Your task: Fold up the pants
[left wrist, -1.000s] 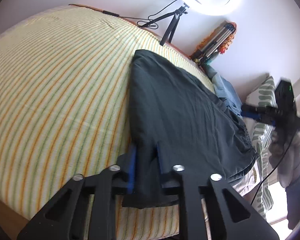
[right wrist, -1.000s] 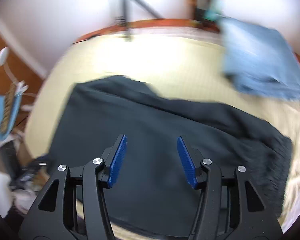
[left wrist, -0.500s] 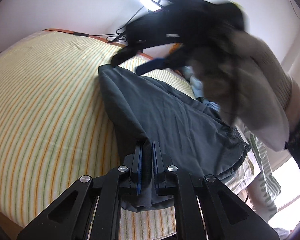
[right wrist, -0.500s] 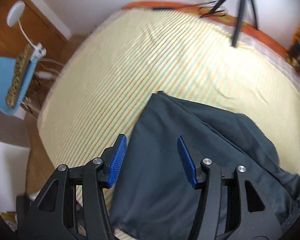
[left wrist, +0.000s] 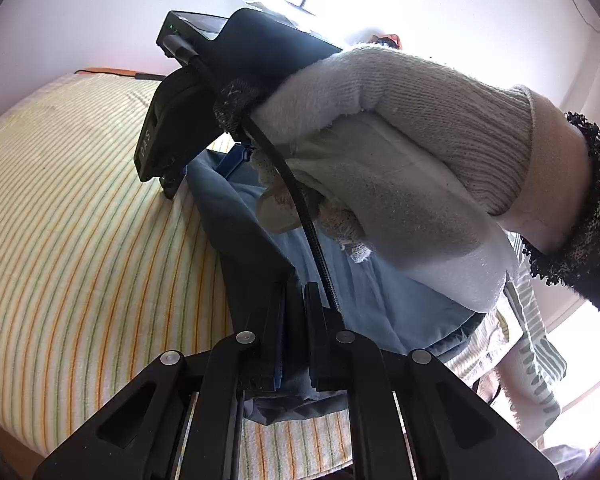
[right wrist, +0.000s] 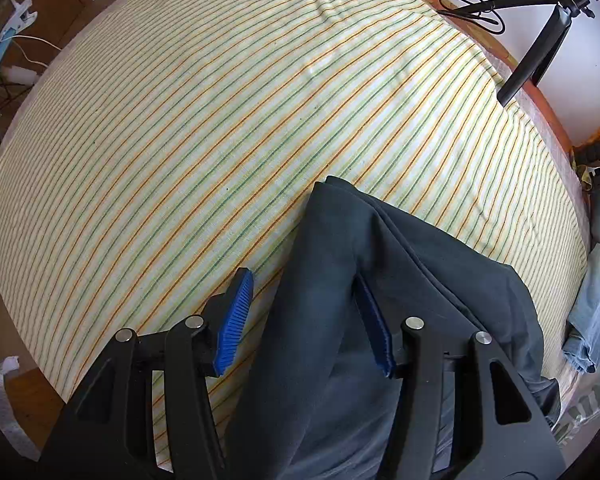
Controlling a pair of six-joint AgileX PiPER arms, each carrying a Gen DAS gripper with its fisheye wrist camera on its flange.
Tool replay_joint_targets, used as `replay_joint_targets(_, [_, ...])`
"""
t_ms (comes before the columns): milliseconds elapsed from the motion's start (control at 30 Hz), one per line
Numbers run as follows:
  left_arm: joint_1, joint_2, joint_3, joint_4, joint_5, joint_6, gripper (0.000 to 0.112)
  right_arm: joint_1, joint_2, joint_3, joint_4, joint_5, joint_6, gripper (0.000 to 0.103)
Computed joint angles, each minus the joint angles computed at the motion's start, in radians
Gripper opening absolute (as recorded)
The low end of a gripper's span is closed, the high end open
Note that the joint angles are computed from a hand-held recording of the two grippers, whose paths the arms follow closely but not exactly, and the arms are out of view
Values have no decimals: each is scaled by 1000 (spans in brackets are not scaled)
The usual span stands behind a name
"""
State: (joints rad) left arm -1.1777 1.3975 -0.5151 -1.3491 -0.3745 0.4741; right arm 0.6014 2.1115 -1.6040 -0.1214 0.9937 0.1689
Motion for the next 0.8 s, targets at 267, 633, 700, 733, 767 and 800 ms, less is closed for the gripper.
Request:
replay_joint_targets(267, [-25, 7, 0, -91, -39, 23, 41, -121, -115, 136, 168, -114, -116, 6])
replay_joint_targets(633, [39, 79, 7, 177, 36, -308, 31, -300, -282, 253, 441, -136, -345, 4])
replay_joint_targets(700, [32, 77, -5, 179, 39, -278, 12, -331, -330, 285, 489, -130, -388, 4])
replay_joint_targets(733, [19, 74, -18, 126, 32, -209, 9, -343, -349, 298, 501, -130, -397, 4])
replay_joint_targets(767, [15, 65, -27, 111, 34, -174, 8, -367, -374, 315, 530, -127, -426, 4])
replay_joint_targets(800, [14, 59, -40, 113, 40, -160, 7, -391, -384, 315, 550, -117, -448, 4])
